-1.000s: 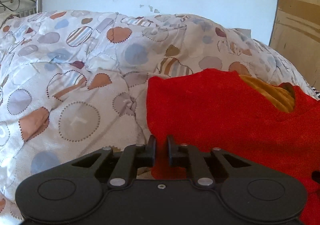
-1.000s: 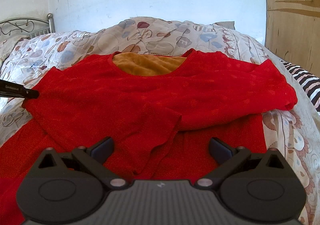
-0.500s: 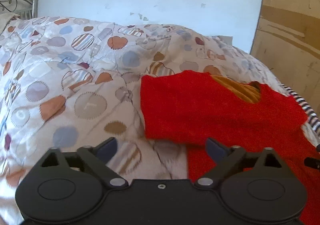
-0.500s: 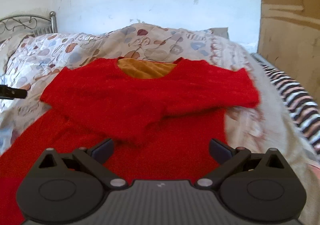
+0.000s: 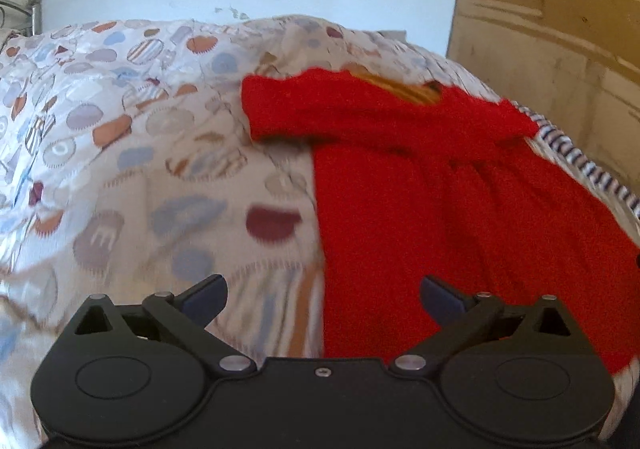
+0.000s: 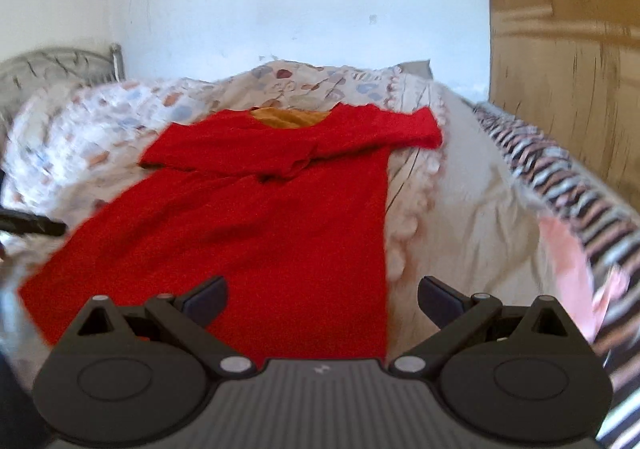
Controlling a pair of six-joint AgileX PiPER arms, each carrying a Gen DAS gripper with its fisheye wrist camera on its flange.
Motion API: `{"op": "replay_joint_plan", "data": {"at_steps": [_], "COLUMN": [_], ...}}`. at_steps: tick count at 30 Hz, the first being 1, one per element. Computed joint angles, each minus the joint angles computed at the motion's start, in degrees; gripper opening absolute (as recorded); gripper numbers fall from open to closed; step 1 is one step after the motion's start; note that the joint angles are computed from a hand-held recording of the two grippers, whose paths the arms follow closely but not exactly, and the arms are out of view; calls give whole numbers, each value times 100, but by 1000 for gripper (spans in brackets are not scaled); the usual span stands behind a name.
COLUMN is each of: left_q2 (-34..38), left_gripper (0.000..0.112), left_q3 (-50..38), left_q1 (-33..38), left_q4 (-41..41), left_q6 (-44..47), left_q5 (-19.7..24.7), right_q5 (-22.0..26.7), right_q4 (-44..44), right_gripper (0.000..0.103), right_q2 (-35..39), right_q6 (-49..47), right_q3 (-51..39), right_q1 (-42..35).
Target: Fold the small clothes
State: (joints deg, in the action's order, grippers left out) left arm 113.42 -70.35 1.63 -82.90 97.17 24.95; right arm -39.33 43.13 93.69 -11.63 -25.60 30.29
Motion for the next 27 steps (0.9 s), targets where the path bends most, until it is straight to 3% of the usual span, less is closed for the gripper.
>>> {"op": "replay_joint_plan", "data": {"at_steps": [2, 5, 7, 11, 13, 15, 16, 19, 21, 23, 27], "left_q2": [-76, -97, -97, -146, -178, -171, -169, -184, -270, -439, -997], "left_gripper": [102, 102, 100, 89, 79, 64, 61, 36, 15, 9, 7], "left_q3": [253, 385, 394, 403, 409, 352, 335, 283, 331, 477, 977], "left_q1": [100, 233, 290, 381, 350, 313, 327, 350, 266, 170, 332], "left_q4": [-46, 268, 608, 1061, 1303, 1648, 1709, 1848, 2004, 1990, 1132], "left_q6": [163, -99, -473, -970, -1205, -1598, -1686, -1816, -1956, -1950, -1256], "left_q5": [135, 322, 402, 504, 472, 457, 539, 827, 741, 462, 465], "right_q5": [-166, -430, -478, -645, -642, -638, -626, -676, -768, -940, -1026], "right_q4": [-274, 197, 184, 831, 950, 999, 821, 786, 888, 1039, 1735], "right_gripper": [103, 100, 81, 53, 30, 21, 19, 15, 8, 6, 5], "right_q2": [-109, -88, -93, -98, -140, -183, -217, -195, -194, -271, -783], "right_q6": [513, 591, 831, 624, 649, 706, 859, 908, 882, 885, 264], "right_q3": [331, 506, 590, 648, 706, 773, 834, 881, 881, 926, 1049], "right_q1": [173, 585, 632, 828, 802, 766, 695, 738, 822, 980, 1398]}}
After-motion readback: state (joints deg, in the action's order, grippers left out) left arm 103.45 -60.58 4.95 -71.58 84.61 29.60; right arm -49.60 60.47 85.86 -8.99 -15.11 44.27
